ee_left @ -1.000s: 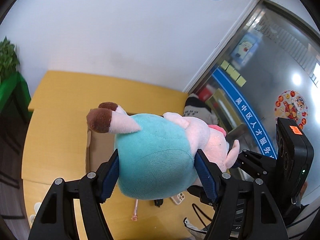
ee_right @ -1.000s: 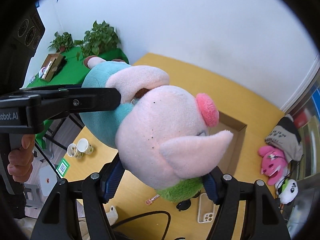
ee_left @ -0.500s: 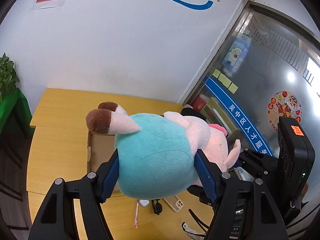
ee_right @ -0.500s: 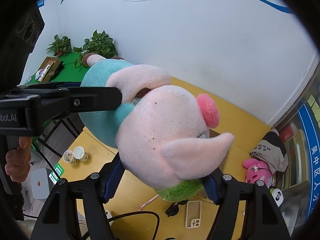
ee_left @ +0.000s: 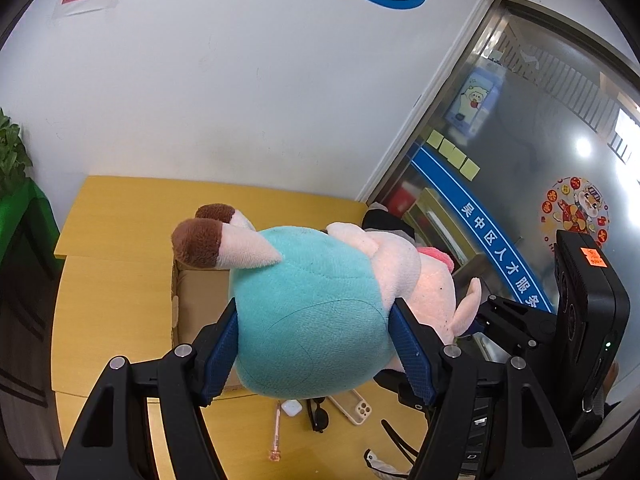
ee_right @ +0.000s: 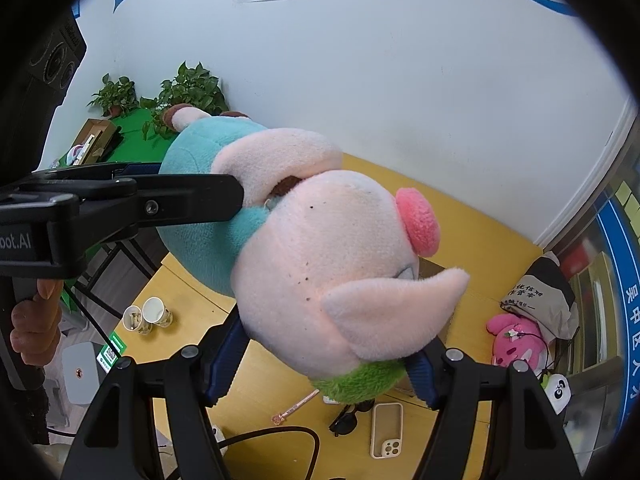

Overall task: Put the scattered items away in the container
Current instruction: 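Carry the plush pig with both grippers over the cardboard box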

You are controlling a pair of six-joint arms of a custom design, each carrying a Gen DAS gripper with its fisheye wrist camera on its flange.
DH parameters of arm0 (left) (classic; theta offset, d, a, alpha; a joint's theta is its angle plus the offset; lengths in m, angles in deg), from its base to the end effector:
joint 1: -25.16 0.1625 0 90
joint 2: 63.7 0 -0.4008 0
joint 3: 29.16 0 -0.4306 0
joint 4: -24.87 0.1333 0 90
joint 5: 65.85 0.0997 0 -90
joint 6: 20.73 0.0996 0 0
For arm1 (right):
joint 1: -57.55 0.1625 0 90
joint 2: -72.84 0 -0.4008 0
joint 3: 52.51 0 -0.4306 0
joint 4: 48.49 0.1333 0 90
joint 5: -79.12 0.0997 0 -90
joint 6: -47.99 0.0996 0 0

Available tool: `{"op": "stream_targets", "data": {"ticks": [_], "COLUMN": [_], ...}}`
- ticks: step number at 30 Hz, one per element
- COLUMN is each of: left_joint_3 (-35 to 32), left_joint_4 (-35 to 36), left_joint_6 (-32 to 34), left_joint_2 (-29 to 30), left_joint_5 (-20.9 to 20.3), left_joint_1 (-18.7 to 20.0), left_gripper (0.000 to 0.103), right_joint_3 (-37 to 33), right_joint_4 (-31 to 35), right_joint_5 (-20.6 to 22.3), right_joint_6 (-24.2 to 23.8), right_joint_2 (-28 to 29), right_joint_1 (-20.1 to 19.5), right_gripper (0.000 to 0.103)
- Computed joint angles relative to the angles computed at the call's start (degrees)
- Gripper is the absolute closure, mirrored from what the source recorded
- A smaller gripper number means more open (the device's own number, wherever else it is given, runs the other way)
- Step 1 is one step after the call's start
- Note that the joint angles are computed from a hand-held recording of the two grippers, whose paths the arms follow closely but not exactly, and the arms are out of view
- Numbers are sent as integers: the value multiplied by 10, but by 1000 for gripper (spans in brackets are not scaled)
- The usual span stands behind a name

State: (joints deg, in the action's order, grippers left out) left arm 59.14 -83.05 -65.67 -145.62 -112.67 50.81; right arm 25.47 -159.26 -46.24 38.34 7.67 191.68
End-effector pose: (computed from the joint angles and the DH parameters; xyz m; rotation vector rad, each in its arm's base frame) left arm -0.4505 -0.4398 0.4603 0.3461 2.6592 -1.0215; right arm 0.5404 -0.4484 0.3641 1.1079 -2.3104 0.4122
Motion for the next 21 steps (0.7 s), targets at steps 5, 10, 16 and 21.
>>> {"op": "stream_targets", "data": {"ticks": [5,10,16,21], "left_joint_3": [-12,-24,-43,-63], "left_joint_4": [-21,-61,-104,-134], "left_joint_6": [32,77,127,169], "left_joint_2": [21,50,103,151], "left_joint_5": [-19,-50,-79,-110], "left_joint_1": [38,92,172,236], "left_gripper": [27,27,28,28], "right_joint_3": [-15,-35,-47,-62], "right_joint_4": [2,-14,-64,-104], "right_joint_5": [7,21,57,72], "right_joint_6": [-2,-23,-79,-129], "right_joint_2": [22,55,103,154], "right_joint_1": [-21,-55,-112,-155], "right_gripper": [34,33,33,33]}}
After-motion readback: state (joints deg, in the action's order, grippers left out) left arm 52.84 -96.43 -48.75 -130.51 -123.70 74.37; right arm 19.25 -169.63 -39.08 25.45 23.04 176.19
